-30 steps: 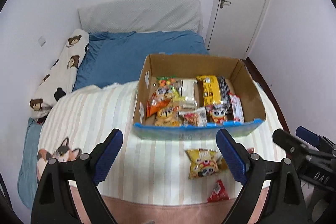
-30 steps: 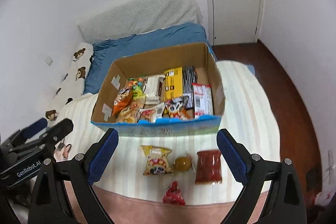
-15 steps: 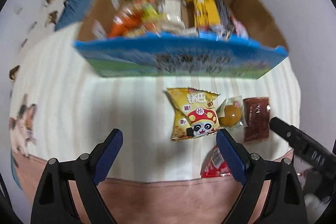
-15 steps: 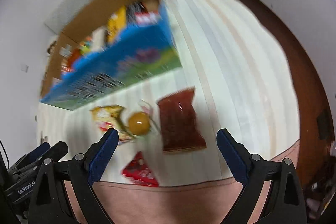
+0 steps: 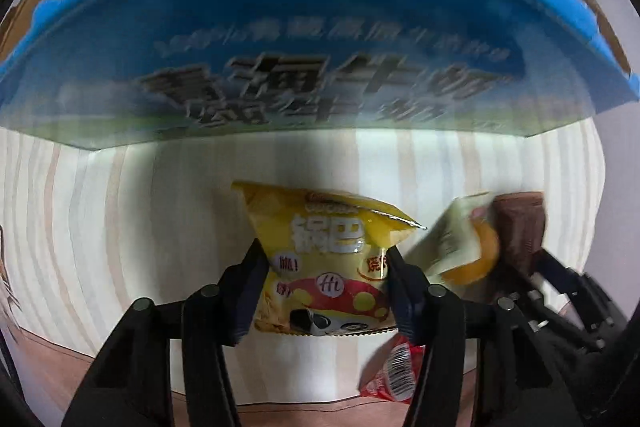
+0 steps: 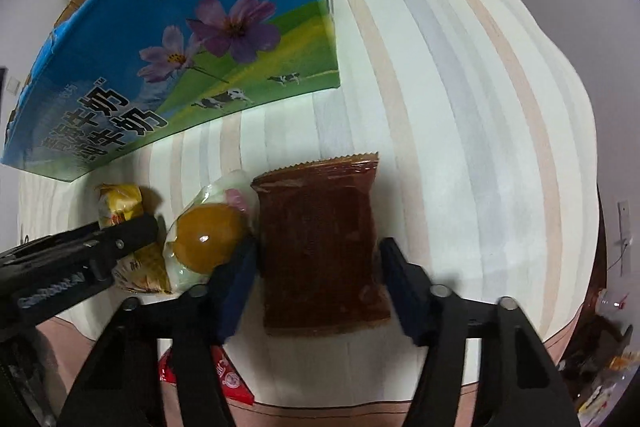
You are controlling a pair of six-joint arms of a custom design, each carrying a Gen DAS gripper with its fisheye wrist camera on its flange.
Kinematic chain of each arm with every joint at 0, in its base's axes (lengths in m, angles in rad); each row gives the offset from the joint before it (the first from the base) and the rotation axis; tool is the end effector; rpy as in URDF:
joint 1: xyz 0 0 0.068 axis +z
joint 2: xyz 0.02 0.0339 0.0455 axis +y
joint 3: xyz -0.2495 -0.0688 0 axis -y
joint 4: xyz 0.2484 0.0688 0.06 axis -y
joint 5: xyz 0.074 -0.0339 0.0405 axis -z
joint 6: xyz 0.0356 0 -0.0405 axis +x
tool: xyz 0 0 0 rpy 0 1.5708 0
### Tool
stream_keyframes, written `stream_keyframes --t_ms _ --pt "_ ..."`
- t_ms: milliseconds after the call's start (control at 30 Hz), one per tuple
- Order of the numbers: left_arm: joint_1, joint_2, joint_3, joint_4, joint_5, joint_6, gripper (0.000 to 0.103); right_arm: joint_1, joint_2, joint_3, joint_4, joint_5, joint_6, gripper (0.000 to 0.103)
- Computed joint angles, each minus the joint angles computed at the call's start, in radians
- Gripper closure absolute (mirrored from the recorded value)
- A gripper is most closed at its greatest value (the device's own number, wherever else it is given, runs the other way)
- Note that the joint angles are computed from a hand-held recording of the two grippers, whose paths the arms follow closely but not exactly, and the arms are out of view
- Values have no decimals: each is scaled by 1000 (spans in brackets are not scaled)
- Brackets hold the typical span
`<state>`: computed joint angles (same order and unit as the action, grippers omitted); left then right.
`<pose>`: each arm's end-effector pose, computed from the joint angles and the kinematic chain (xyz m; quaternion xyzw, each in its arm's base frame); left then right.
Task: Organize snacks
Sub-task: 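Grasp the yellow Guoba bag with the left tool while the right grasps the brown jerky packet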
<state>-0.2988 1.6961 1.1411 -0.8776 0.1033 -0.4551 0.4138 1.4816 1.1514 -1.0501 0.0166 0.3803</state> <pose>0.2942 -0.0945 0.1728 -0.0742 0.9935 -0.0733 0.0452 0.2502 0.1092 0.2306 -0.0159 0.9953 0.0292 0.0909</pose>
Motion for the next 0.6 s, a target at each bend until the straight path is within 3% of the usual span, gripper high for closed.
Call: stream_keyframes --t_ms 133,400,600 --pt "-6 -100 -95 -3 -30 1 58 -27 -61 -32 -24 -33 -22 42" --pt "-21 -392 -375 -55 -21 -21 58 -3 -308 -185 -139 -90 -8 42" --pt "-110 -603 -546 -121 34 -124 58 140 -486 -330 -210 -130 145 42"
